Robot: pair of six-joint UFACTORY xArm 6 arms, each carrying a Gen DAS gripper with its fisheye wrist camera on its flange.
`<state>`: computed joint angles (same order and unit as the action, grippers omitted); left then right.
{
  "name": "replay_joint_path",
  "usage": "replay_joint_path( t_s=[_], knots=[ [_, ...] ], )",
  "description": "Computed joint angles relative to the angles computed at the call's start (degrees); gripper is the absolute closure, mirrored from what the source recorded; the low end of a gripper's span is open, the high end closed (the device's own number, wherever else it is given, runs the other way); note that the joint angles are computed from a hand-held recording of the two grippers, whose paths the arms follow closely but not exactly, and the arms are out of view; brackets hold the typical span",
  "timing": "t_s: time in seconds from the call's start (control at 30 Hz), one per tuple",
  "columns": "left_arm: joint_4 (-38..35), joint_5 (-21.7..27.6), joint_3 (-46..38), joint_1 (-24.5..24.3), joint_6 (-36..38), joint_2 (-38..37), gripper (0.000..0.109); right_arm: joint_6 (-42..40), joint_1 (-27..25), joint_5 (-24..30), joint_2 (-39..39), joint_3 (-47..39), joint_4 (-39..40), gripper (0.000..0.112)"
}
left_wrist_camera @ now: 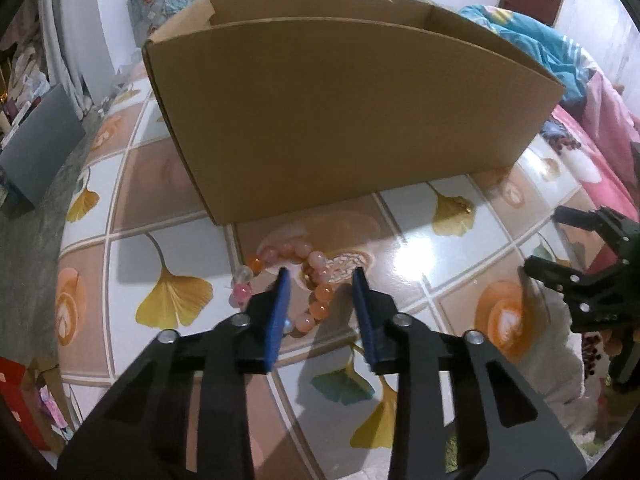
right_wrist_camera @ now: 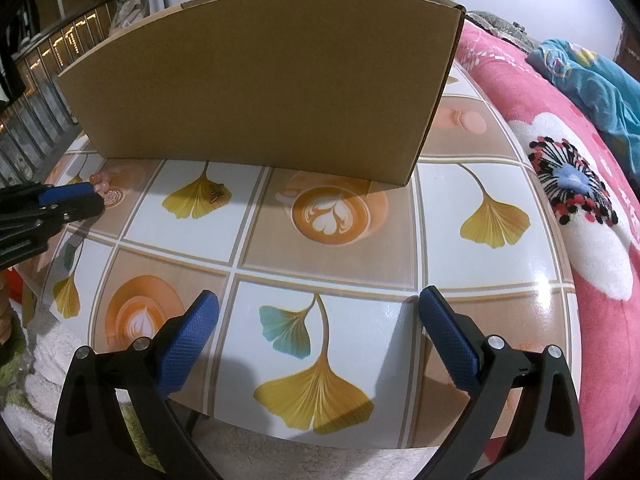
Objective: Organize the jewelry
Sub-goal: 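Lower the left tool onto the pink-orange bead bracelet and close on it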
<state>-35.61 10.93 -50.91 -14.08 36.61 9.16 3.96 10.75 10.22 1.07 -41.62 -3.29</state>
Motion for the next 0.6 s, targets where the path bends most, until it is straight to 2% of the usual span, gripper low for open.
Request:
replay_joint_path(
  t_s=[0.07, 0.17, 0.27, 0.4, 0.5, 0.6],
  knots=[
    [1.79, -0.51, -0.19, 0.14, -1.70, 0.35, 0.088, 0.19, -0.01, -0.08, 0.13, -0.09, -0.20, 0.016],
    [-3.03, 1.02, -0.94, 0.43, 1.48, 0.40, 0.100, 0.54, -0.05, -0.16, 0.10, -0.08, -0.54, 0.016],
    [-7.52, 1.93, -1.22, 0.48, 5.18, 0.19, 0.100, 1.08, 0.14, 0.52, -0.25, -0.13, -1.32, 0.016],
    [-12.80, 2.45, -0.64, 0.34, 9.88, -0.51, 0.100, -8.51, 1.67, 2.15, -0.32, -1.35, 10.69, 0.016],
    [-15.90, 3.06, 0.10, 0.55, 13.00, -1.33, 0.100, -12.76, 2.96, -0.60, -0.44, -1.63, 16.09, 0.017],
    [-18.82, 4.04, -0.27, 1.11, 15.96, -1.02, 0.100, -18.92, 4.94, -3.38, 0.73, -3.23, 22.00, 0.027]
  ],
)
